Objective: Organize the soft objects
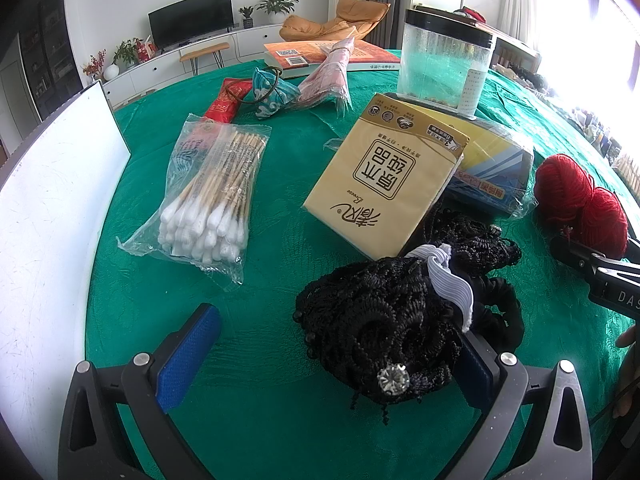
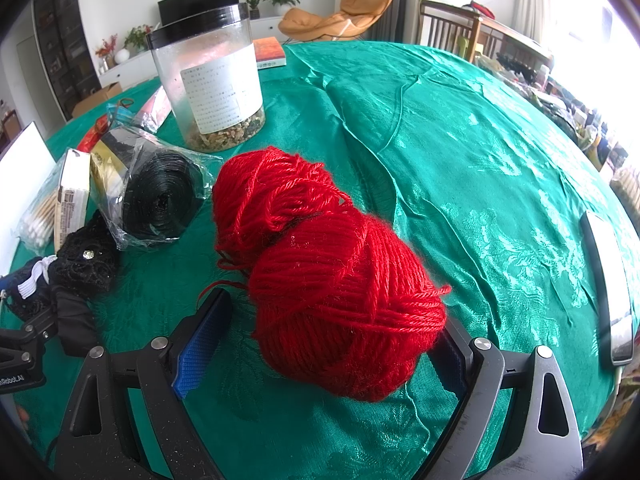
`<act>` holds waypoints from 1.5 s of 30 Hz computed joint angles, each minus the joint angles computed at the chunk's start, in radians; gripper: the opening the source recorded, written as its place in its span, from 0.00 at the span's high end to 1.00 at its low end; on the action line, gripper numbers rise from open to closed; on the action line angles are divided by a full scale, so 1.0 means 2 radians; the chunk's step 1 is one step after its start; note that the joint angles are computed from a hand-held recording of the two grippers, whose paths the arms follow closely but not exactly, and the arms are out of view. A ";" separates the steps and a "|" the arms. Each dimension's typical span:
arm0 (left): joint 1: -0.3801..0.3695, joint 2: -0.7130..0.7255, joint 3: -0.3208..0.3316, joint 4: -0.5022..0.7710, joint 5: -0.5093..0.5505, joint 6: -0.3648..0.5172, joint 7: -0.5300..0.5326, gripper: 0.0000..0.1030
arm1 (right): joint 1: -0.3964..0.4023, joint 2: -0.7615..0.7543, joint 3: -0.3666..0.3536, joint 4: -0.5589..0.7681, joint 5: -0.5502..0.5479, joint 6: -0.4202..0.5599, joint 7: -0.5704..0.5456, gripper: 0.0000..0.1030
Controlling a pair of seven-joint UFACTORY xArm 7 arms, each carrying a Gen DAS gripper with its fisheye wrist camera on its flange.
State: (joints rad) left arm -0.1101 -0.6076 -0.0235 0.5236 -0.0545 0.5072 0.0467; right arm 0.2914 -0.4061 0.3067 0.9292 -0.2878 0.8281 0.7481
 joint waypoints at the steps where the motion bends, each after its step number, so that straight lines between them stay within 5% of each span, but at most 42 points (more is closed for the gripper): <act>1: -0.001 -0.001 0.001 0.001 0.000 0.004 0.001 0.00 | 0.000 0.000 0.000 0.000 0.000 0.000 0.000 0.10; 5: -0.004 -0.006 0.011 0.052 -0.009 0.153 0.011 0.00 | 0.000 0.000 0.000 0.000 0.000 0.000 0.000 0.10; 8: 0.004 -0.051 0.025 0.056 -0.035 0.207 -0.001 0.00 | 0.000 0.000 0.000 0.000 0.000 0.000 0.000 0.10; 13: 0.047 -0.045 -0.007 0.097 0.020 0.180 -0.032 0.00 | 0.000 0.001 0.000 0.000 -0.001 0.000 0.000 0.10; 19: 0.066 0.101 -0.010 0.189 0.073 0.154 -0.034 0.00 | 0.003 -0.003 -0.006 -0.003 0.009 -0.006 -0.004 0.11; 25: 0.054 0.185 0.007 0.221 0.065 0.157 0.015 0.00 | 0.001 -0.067 -0.040 -0.059 0.087 -0.085 0.000 0.12; 28: 0.049 0.191 0.014 0.218 0.045 0.140 0.042 0.00 | 0.016 -0.053 -0.064 -0.039 0.120 -0.066 -0.054 0.12; 29: 0.049 0.193 0.016 0.219 0.038 0.141 0.048 0.02 | 0.024 -0.035 -0.072 -0.015 0.124 -0.042 -0.097 0.12; 31: 0.045 0.190 0.026 0.217 0.001 0.138 0.073 0.24 | 0.023 -0.004 -0.069 0.023 0.113 -0.014 -0.158 0.12; 33: 0.047 0.188 0.029 0.221 -0.017 0.139 0.082 0.58 | 0.022 0.021 -0.066 0.054 0.111 -0.005 -0.205 0.12; 34: 0.045 0.186 0.034 0.222 -0.034 0.145 0.096 0.63 | 0.027 0.033 -0.071 0.066 0.123 -0.009 -0.236 0.14; 35: 0.044 0.181 0.038 0.221 -0.050 0.151 0.109 0.65 | 0.030 0.043 -0.074 0.074 0.134 -0.006 -0.260 0.19; 36: 0.044 0.173 0.041 0.219 -0.064 0.156 0.116 0.66 | 0.027 0.059 -0.070 0.093 0.134 0.017 -0.270 0.59; 38: 0.041 0.145 0.053 0.208 -0.106 0.162 0.139 0.67 | 0.019 0.074 -0.062 0.117 0.133 0.058 -0.255 0.58; 45: 0.034 -0.003 0.112 0.183 -0.212 0.228 0.189 0.67 | 0.025 0.023 -0.051 0.125 0.178 0.057 -0.207 0.59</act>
State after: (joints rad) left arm -0.0425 -0.6143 0.2014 0.8887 -0.4780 0.9622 0.4242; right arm 0.3419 -0.3600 0.2056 1.1795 0.0687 0.9412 0.3333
